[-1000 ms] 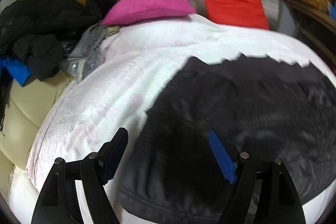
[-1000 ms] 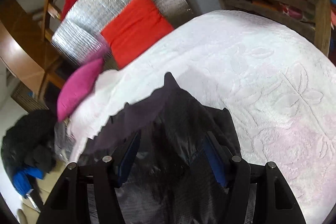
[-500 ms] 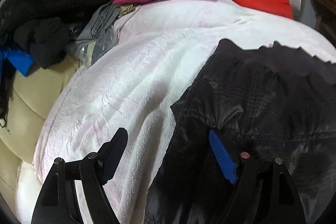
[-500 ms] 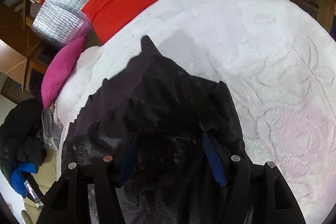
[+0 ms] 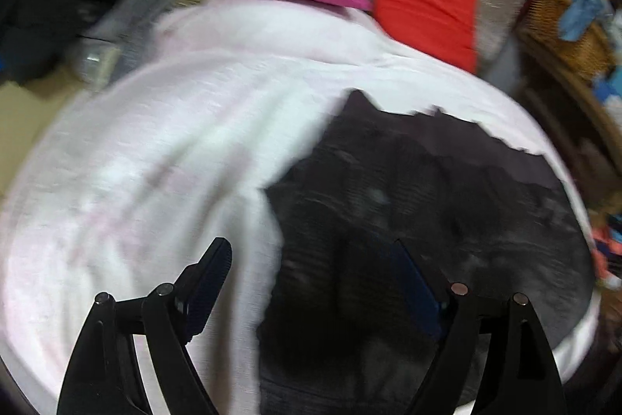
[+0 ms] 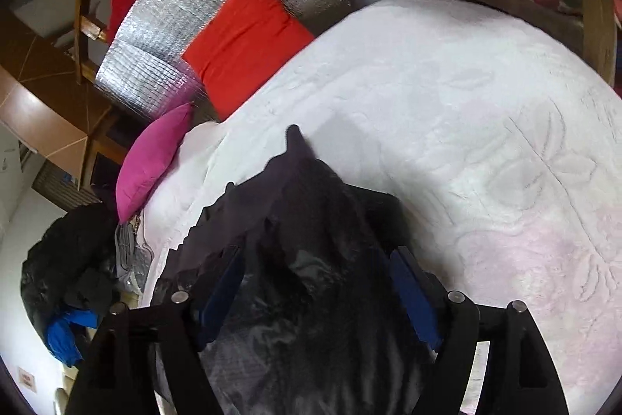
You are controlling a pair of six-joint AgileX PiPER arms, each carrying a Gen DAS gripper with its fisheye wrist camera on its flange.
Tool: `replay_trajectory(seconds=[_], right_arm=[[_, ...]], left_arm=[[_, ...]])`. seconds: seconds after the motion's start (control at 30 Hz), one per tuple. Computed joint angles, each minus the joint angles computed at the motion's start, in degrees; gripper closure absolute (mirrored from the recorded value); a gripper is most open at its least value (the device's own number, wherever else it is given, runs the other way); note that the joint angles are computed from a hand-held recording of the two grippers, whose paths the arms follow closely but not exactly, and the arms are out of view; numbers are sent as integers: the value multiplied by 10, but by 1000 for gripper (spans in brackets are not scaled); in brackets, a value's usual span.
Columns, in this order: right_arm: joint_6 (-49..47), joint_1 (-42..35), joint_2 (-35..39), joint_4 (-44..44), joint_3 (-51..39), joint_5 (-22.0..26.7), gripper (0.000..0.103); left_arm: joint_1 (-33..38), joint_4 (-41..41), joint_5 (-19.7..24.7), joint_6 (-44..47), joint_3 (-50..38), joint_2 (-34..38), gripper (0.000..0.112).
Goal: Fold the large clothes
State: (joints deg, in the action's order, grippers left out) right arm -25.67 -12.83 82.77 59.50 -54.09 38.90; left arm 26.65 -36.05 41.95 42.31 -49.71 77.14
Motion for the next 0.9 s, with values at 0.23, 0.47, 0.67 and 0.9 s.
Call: replay_trajectory(seconds=[0.23,0.47,0.67,0.9], right_arm=[[-61,-74,37,32,-2,81,22],[-117,-117,95,30,-11,143,22],[-185,-152,159,78,-23,221,22],[-201,-143,196,96,-45,244,21]], left_arm=[[43,-95,126,96,-46,73,24],[57,-122,184,111,-85,140,21],[37,-81,170,74,-111,178,21],[9,-66,179,92,-110,190,20]])
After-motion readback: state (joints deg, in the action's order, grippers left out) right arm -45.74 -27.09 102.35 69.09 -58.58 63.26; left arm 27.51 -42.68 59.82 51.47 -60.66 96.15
